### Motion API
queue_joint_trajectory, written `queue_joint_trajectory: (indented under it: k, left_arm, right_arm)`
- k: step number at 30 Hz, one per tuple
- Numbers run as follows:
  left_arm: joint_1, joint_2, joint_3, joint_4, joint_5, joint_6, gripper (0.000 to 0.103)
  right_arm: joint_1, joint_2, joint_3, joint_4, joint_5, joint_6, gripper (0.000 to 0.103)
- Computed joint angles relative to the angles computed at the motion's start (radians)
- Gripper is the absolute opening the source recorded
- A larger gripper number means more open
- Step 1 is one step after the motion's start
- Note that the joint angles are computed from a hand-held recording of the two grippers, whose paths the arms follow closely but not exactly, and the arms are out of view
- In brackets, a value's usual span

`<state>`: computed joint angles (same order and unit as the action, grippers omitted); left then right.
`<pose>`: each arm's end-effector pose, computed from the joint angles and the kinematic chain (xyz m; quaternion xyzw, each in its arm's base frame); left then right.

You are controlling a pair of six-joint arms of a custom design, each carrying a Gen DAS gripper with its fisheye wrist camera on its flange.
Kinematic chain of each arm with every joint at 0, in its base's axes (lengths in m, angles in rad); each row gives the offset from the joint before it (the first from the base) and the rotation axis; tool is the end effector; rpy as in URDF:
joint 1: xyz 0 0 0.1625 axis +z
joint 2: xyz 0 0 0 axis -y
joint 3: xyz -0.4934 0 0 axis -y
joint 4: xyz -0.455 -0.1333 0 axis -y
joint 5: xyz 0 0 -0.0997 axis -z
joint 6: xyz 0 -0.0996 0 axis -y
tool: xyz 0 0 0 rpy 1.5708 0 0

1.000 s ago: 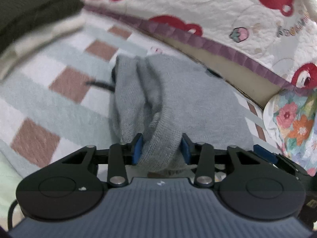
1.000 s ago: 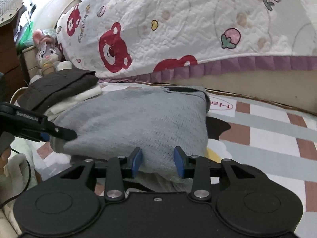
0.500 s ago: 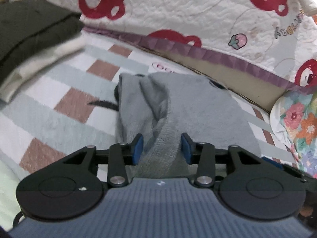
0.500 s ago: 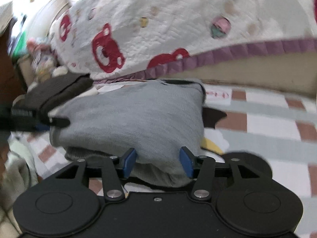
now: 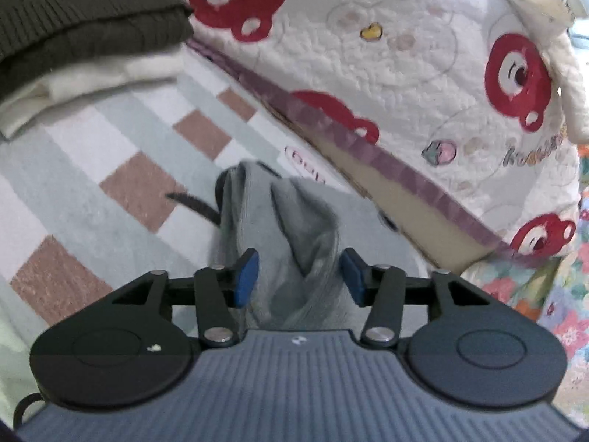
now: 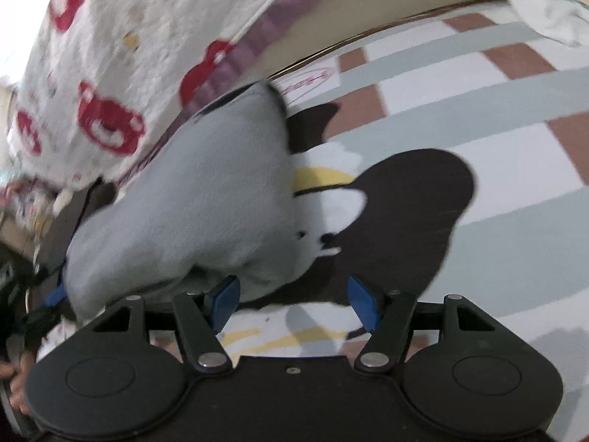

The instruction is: Fold clothes

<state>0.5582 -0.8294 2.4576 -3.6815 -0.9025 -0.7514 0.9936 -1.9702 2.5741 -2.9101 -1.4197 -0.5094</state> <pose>-0.2629 -0.3941 0.0492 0.0418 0.9197 -0.3893 0.0282 -0.0518 -0.3513 0.3526 -0.0044 -0.9309 0.3432 0.1250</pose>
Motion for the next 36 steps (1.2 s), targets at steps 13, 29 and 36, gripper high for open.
queue_joint_trajectory:
  k: [13, 29, 36]
  left_arm:
    - [0.076, 0.030, -0.036, 0.025, -0.211, 0.079, 0.036]
    - [0.006, 0.068, -0.061, -0.118, -0.066, 0.185, 0.060]
    - [0.057, 0.082, -0.205, 0.171, -0.073, 0.229, 0.064]
  right_arm:
    - [0.077, 0.117, -0.023, -0.287, 0.107, -0.198, 0.041]
    - [-0.122, 0.035, -0.088, -0.010, 0.266, 0.281, 0.063]
    - [0.019, 0.059, -0.122, -0.017, 0.188, 0.370, 0.072]
